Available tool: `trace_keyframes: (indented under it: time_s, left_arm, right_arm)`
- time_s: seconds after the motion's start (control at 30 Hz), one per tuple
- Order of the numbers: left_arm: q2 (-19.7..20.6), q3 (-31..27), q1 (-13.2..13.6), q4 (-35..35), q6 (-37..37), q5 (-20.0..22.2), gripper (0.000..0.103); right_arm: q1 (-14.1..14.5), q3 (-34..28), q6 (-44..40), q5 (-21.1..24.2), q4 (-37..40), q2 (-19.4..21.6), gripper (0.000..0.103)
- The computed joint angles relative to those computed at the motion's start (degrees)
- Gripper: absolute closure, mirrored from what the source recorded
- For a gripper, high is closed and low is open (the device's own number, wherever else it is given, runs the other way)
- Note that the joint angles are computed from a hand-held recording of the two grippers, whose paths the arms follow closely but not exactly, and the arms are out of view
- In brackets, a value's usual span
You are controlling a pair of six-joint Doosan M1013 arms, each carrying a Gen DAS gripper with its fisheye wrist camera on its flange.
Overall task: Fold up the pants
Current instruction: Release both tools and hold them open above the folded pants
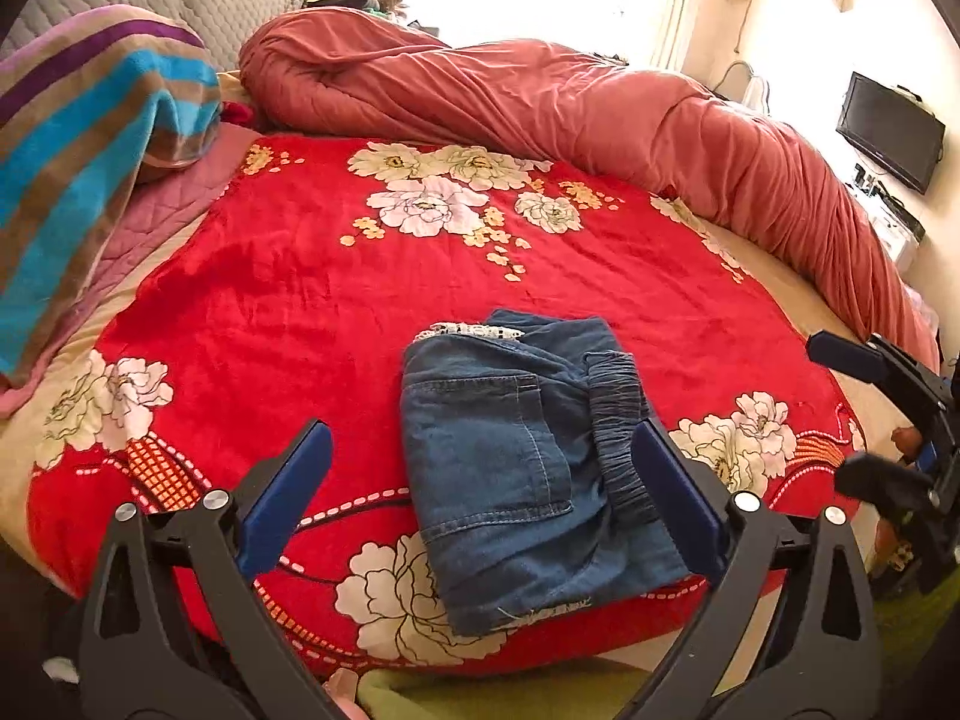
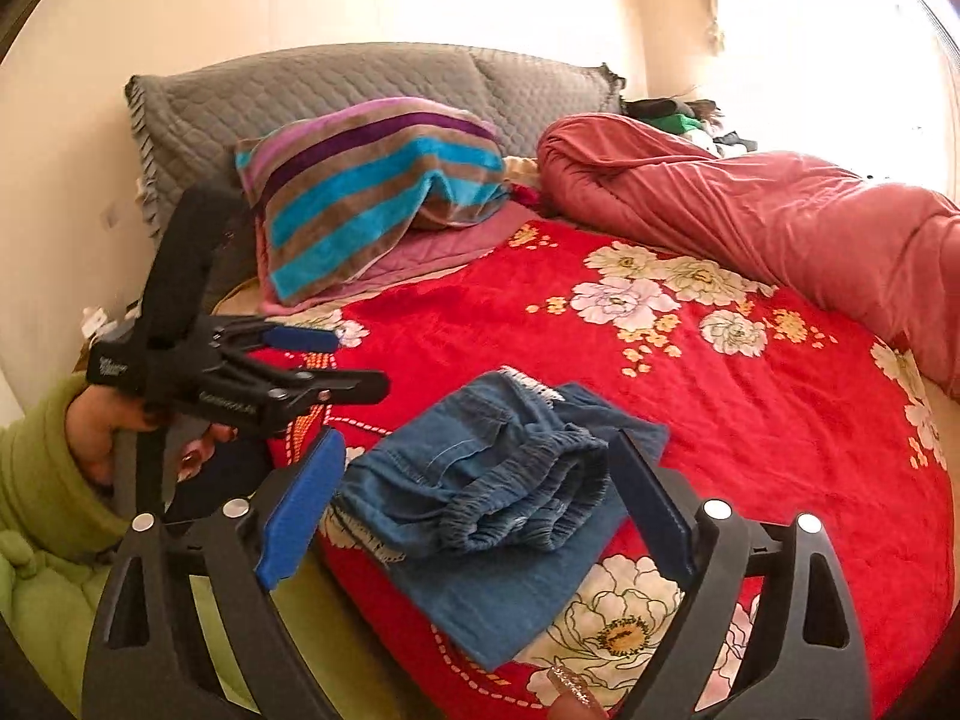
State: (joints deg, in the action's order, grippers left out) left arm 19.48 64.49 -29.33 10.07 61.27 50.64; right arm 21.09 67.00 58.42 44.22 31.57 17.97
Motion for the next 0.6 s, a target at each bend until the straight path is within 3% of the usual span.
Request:
trace_keyframes:
  time_s: [0.6]
  left_arm:
    - [-0.5, 1.7, 0.7, 0.3, -1.7, 0.1, 0.010]
  right_arm:
    - [0.4, -1.6, 8.8, -1.4, -7.3, 1.4, 0.012]
